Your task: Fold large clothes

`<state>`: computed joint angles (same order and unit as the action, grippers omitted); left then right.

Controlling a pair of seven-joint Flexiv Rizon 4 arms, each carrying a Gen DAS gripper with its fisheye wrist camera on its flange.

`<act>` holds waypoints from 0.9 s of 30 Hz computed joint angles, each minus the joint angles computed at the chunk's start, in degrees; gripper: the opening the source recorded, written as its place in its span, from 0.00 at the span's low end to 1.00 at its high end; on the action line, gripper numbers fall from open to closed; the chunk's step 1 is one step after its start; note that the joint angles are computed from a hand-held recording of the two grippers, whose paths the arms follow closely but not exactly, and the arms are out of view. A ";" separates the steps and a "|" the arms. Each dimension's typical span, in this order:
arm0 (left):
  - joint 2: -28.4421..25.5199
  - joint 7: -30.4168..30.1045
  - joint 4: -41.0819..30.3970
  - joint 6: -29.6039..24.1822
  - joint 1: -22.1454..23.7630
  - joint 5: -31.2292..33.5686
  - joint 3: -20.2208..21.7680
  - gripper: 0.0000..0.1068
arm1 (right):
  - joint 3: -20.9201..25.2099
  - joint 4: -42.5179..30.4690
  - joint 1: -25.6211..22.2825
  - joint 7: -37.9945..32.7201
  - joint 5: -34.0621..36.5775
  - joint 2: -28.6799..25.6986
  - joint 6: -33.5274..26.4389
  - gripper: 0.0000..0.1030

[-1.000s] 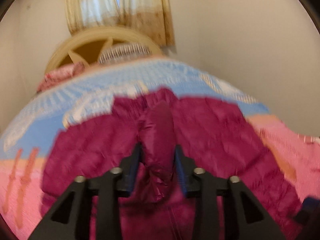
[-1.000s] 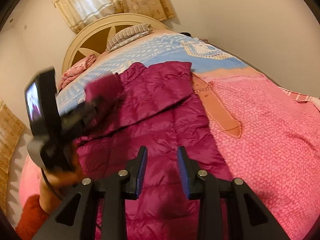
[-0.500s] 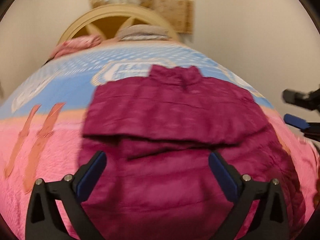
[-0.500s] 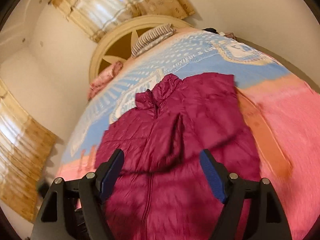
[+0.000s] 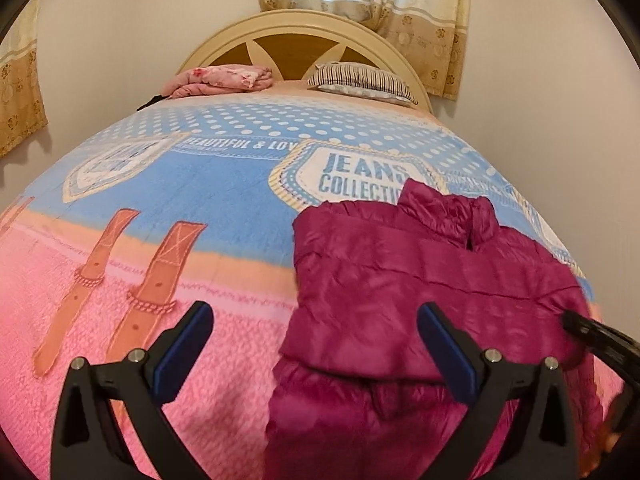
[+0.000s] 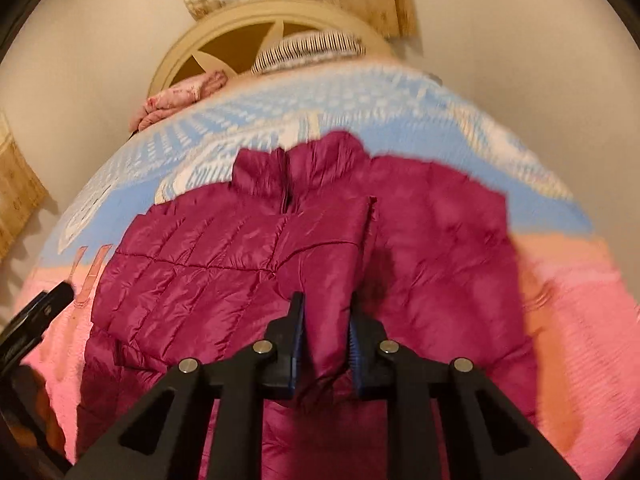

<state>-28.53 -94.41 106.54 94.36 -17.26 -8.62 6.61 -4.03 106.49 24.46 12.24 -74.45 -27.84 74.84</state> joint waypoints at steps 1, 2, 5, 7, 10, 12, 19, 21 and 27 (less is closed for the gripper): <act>-0.96 -0.42 -1.24 -0.76 -1.23 -0.03 1.50 0.96 | 0.33 0.45 -0.02 -1.35 0.65 0.47 -0.92 0.18; -2.47 -1.79 -3.25 -2.36 -4.05 0.13 4.87 0.96 | 0.66 0.82 -0.14 -2.52 1.28 0.72 -1.37 0.18; -6.04 -6.34 -7.96 -6.59 -9.49 2.12 12.12 0.96 | 1.21 1.24 -0.03 -5.83 3.99 0.03 -3.43 0.18; -8.30 -9.22 -11.18 -10.74 -12.33 4.18 16.36 0.96 | 1.16 0.93 -0.20 -6.37 6.23 -1.43 -3.09 0.19; -10.64 -13.92 -13.12 -12.84 -14.59 7.04 20.14 0.96 | -0.76 1.46 -0.22 -4.05 5.73 -2.98 1.04 0.20; -11.40 -15.72 -13.19 -12.81 -14.49 8.53 20.22 0.96 | -2.61 1.69 0.08 -1.89 4.22 -4.01 4.03 0.23; -10.98 -18.74 -14.02 -14.89 -11.84 12.85 17.43 0.96 | -3.05 4.03 1.24 -0.14 2.71 -1.11 2.50 0.25; -10.68 -19.51 -14.00 -15.12 -10.67 13.85 16.19 0.96 | -6.56 6.70 2.88 12.30 -8.64 3.32 1.26 0.25; -10.78 -23.09 -15.96 -17.54 -10.33 18.83 15.83 0.96 | -3.36 2.88 1.03 11.00 -11.13 3.63 -2.99 0.25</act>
<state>-39.31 -117.49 90.58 76.82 -27.59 10.21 22.44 -7.39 109.37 25.49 23.24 -85.58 -24.21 71.85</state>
